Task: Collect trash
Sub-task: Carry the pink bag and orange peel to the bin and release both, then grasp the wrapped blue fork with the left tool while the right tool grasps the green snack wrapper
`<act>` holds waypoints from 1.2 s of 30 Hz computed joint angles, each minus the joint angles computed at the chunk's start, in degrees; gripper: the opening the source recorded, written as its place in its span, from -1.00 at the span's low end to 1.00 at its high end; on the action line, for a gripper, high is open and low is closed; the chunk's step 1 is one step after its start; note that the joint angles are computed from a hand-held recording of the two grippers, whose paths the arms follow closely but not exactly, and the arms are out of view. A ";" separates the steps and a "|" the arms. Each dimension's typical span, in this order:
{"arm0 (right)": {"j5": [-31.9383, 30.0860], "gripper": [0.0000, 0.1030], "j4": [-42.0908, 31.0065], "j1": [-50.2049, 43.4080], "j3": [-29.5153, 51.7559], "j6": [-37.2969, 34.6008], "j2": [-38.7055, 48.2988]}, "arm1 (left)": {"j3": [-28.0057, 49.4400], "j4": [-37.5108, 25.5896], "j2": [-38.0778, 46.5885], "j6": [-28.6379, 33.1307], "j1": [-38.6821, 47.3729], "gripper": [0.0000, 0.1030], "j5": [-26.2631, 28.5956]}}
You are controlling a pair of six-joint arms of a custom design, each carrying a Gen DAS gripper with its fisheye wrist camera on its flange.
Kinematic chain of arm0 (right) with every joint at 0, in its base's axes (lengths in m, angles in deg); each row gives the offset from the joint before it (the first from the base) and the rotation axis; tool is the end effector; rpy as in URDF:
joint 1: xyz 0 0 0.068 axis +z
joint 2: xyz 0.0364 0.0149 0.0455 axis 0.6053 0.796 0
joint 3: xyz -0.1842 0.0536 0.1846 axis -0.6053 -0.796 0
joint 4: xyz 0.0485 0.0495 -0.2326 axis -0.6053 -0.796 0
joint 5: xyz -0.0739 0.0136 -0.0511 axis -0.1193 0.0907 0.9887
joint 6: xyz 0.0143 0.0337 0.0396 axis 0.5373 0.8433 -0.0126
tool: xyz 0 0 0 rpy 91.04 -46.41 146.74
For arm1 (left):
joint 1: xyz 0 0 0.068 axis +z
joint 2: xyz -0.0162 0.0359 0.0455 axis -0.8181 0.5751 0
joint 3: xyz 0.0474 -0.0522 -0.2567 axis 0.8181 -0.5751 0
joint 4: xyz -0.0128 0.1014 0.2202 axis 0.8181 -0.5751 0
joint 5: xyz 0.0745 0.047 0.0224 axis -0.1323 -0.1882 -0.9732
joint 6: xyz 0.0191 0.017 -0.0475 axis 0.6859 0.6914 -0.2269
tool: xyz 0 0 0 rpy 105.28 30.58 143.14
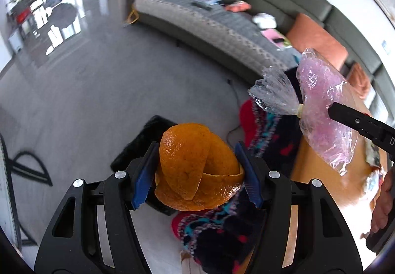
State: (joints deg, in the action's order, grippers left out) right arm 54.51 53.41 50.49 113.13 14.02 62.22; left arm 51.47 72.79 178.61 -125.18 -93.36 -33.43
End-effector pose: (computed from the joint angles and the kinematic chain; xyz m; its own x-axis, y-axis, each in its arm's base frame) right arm 0.3137 0.0924 0.1217 -0.6972 -0.4803 -0.5322 -0.6856 0.6635 0.2994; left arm 0.1653 -0.1129 0.0788 -0.7155 -0.4841 -0.5037 -0.4606 0.8690 -0.1808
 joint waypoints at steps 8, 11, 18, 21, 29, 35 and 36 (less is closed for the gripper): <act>3.39 -0.07 -0.47 11.98 9.52 5.31 10.53 | -6.37 9.42 3.96 6.20 11.72 0.27 2.85; 4.47 0.33 0.58 13.71 11.20 6.76 12.22 | -5.14 9.16 6.33 8.65 14.80 0.88 2.37; 7.12 0.49 3.63 13.62 8.53 8.31 10.44 | -7.05 9.82 3.26 8.80 17.59 0.88 3.46; 8.41 0.66 7.08 11.52 4.78 9.52 7.50 | -7.22 8.92 1.62 7.33 15.76 0.88 2.70; 5.53 0.88 11.95 -0.51 -3.91 12.93 -2.96 | 1.01 0.27 -0.31 6.08 6.93 0.88 0.51; 6.04 0.94 4.10 -10.68 -3.16 4.23 -6.83 | 13.26 -5.43 4.20 7.47 -0.71 0.88 -1.77; 7.31 0.94 0.56 -11.36 -1.30 2.26 -6.12 | 15.36 -6.12 5.25 7.62 -1.94 0.88 -2.10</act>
